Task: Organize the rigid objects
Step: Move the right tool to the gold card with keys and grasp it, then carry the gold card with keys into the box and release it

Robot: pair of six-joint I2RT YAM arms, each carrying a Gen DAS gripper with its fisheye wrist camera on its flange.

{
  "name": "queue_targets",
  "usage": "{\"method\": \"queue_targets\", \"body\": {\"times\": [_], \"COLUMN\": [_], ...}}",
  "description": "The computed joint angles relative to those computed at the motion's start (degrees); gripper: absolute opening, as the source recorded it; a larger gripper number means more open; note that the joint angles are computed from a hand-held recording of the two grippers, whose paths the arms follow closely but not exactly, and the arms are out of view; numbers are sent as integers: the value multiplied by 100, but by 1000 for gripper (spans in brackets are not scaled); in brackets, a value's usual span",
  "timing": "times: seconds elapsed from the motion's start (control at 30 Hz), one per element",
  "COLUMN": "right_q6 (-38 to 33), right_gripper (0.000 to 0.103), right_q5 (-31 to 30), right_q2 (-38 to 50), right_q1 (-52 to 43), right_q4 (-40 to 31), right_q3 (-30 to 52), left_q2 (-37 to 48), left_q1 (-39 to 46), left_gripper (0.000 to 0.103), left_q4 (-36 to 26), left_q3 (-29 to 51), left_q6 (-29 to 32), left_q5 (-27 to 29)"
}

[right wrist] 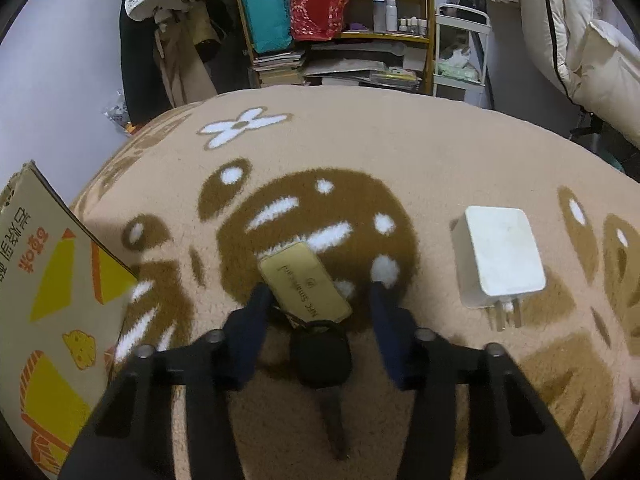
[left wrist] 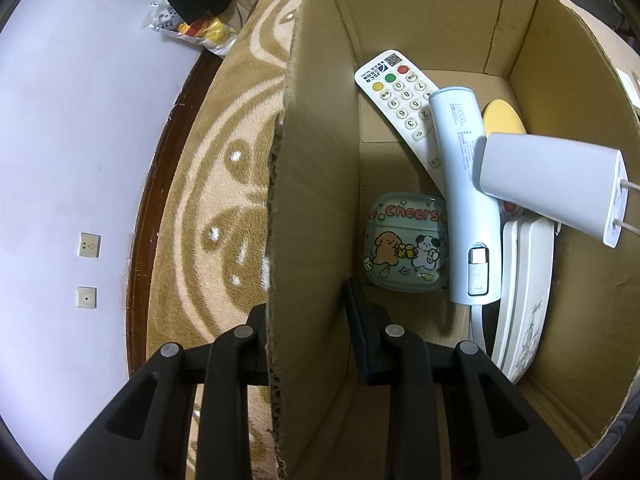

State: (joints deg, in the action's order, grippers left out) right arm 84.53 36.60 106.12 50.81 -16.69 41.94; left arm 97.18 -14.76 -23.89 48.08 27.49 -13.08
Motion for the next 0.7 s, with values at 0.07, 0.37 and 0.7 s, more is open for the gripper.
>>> {"method": "queue_targets", "body": {"times": [0.07,0.37,0.7], "right_q6": [51,130,412], "right_gripper": [43,42,42], "right_q5": [-10,39,407], "right_q2": [-41,-121,-538], "right_q1": [20,187,732], "right_q4": [-42,-347,-942], "right_q3": [-13,153,541], "left_q2": [3,1,-22], "left_q1": [-1,2,-31], "left_gripper": [28,28,28], "left_q4": [3,2,0], "left_q3": [-1,-3,-25], "left_q6": [-7,-6,-35], "left_q5": [7,18,-6]}}
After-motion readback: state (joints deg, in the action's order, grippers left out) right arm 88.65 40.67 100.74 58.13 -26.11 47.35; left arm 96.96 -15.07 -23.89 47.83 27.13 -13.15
